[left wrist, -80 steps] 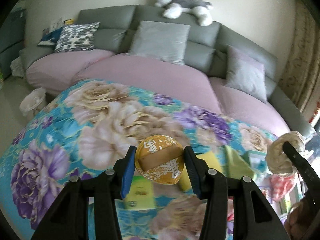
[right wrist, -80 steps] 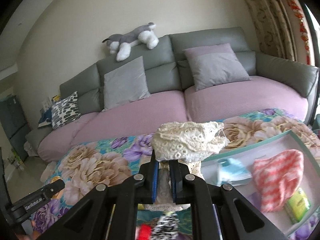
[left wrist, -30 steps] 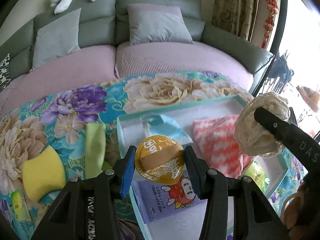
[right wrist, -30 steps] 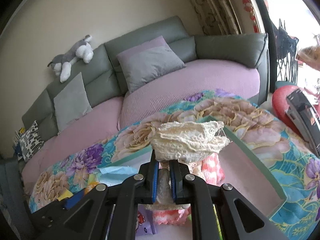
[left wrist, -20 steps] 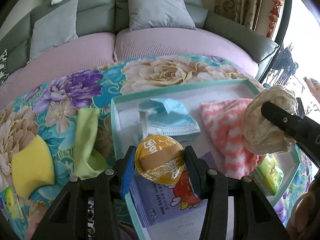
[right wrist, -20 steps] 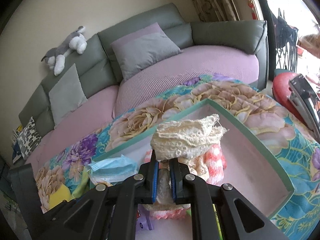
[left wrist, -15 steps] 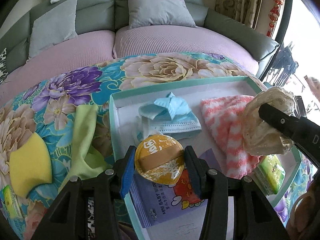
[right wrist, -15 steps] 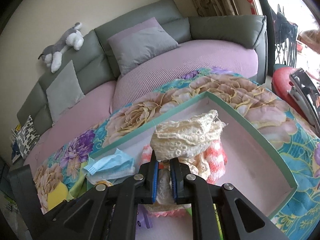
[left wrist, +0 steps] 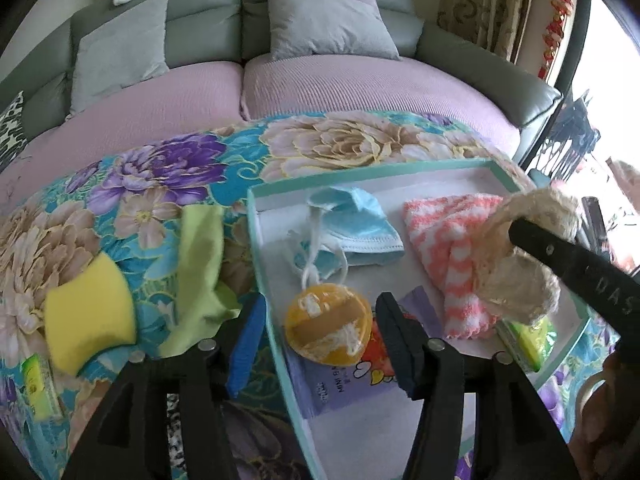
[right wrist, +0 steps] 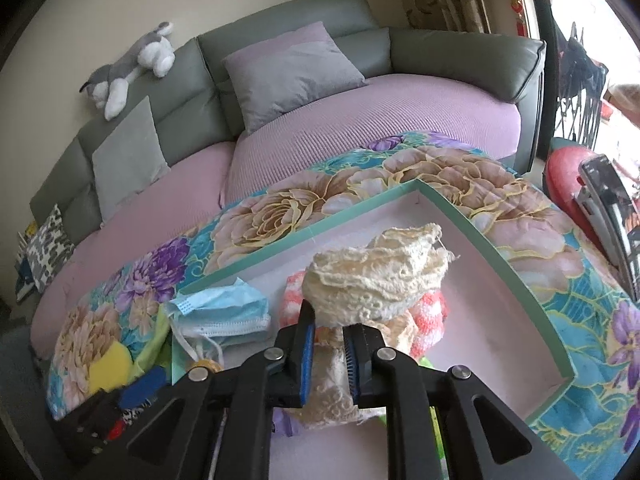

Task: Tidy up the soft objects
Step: 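Open the left gripper over the tray while the right gripper releases the lace cloth into it, then move both grippers back to the pile toward the yellow sponge and green tissue box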

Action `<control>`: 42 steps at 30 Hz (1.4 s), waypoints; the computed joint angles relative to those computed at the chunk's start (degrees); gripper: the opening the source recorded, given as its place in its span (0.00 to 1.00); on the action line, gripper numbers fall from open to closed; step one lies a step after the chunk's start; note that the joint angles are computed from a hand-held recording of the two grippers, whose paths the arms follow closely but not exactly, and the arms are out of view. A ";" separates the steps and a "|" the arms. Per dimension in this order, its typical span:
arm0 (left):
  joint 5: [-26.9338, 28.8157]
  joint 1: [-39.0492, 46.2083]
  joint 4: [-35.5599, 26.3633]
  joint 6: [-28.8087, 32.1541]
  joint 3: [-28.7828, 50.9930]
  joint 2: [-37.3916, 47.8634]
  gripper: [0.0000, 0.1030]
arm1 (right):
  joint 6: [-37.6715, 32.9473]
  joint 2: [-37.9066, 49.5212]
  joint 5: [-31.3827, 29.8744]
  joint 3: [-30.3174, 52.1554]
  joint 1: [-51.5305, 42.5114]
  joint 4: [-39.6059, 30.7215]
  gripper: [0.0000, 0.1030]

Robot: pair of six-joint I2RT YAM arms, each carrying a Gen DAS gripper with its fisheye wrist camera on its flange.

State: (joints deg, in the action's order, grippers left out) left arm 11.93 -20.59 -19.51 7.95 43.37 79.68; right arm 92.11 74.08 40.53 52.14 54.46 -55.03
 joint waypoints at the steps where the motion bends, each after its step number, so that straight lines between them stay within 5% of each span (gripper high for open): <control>1: 0.38 0.47 -0.51 0.05 0.13 -0.56 0.58 | -0.15 -0.04 -0.05 0.30 0.19 -0.34 0.23; 5: 1.44 2.82 -2.42 0.84 0.69 -2.91 0.60 | 0.58 0.67 0.89 2.58 1.74 -3.41 0.55; 11: 3.13 8.26 -4.54 2.14 1.03 -4.81 0.60 | 1.95 1.37 2.07 6.06 4.19 -8.20 0.57; 13: 3.79 10.47 -5.02 2.71 1.02 -5.32 0.60 | 2.25 2.14 1.59 7.26 4.57 -9.94 0.66; 18: 4.81 16.37 -5.83 3.84 1.62 -5.97 0.61 | 4.34 3.69 0.72 9.99 5.56 -14.42 0.69; 21: 4.75 19.50 -5.72 3.70 2.03 -6.22 0.73 | 7.83 4.94 0.40 12.54 6.98 -19.50 0.76; 27: 4.29 25.47 -4.95 4.80 2.60 -6.07 0.76 | 14.07 7.14 1.38 17.18 9.74 -27.28 0.85; 31: 5.50 30.47 -4.08 5.81 2.98 -5.65 0.91 | 16.07 10.63 4.14 22.25 11.30 -31.86 0.95; 42: 10.43 46.20 -1.83 6.80 6.46 -2.32 0.96 | -0.34 19.63 8.75 31.94 10.37 -21.54 0.98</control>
State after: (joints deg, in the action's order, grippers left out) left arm 22.36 25.61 -21.35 14.75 49.83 77.36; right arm 91.77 93.71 49.29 84.09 64.84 -76.56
